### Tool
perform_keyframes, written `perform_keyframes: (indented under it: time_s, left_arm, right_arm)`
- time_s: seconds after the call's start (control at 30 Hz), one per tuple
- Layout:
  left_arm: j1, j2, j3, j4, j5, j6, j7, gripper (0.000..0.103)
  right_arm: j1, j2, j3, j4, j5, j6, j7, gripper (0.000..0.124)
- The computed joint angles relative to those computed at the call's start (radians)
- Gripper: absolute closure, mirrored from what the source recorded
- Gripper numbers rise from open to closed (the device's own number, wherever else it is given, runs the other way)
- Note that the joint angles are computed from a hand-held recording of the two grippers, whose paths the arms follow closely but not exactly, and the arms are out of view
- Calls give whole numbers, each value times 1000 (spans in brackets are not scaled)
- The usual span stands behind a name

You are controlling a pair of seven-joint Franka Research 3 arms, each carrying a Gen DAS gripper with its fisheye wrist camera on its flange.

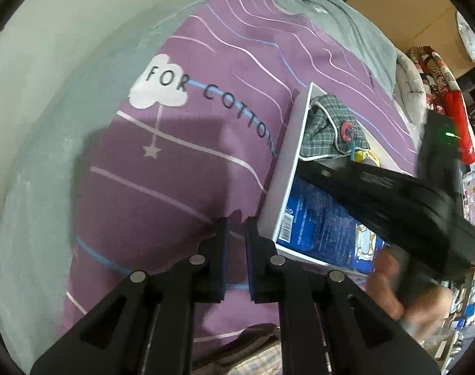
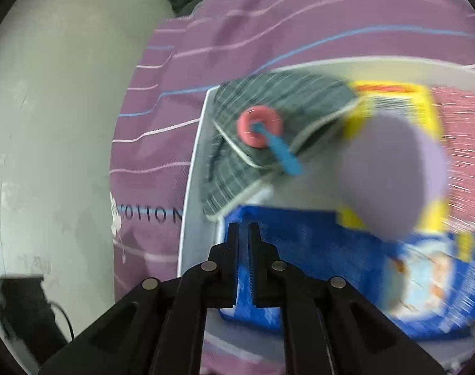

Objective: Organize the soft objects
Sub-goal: 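Lower the dark blue packet into the box beside the dog-print packet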

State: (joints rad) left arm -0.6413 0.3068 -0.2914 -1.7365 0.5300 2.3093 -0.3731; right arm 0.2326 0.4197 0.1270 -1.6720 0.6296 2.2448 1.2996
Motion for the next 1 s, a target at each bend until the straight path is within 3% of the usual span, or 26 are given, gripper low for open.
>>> perform_keyframes:
  time_s: [0.1, 0.23, 0.5, 0.63, 0.77, 1.0]
  left_arm:
    - [1, -10, 1, -15, 2, 6, -15, 92]
    - [3, -10, -1, -16, 5, 11, -20, 92]
    - [-15, 27, -3, 57, 1, -62, 42, 92]
    - [-17, 20, 1, 49, 2, -52, 40, 92]
    - [-17, 6, 2, 30, 2, -58, 17, 92]
    - [-8, -2, -4, 19, -2, -51, 2, 92]
  right_arm:
    - [-4, 27, 6, 18, 22, 2, 1, 122]
    - [-53, 86, 29, 90, 105, -121, 12, 123]
    - [-90, 30, 23, 4, 204, -117, -56, 122]
    - [-76, -57, -11, -70, 146, -105, -54, 122]
    - [-22, -113, -66, -87, -113, -163, 43, 122]
    - [-34, -82, -56, -64, -103, -221, 29, 124]
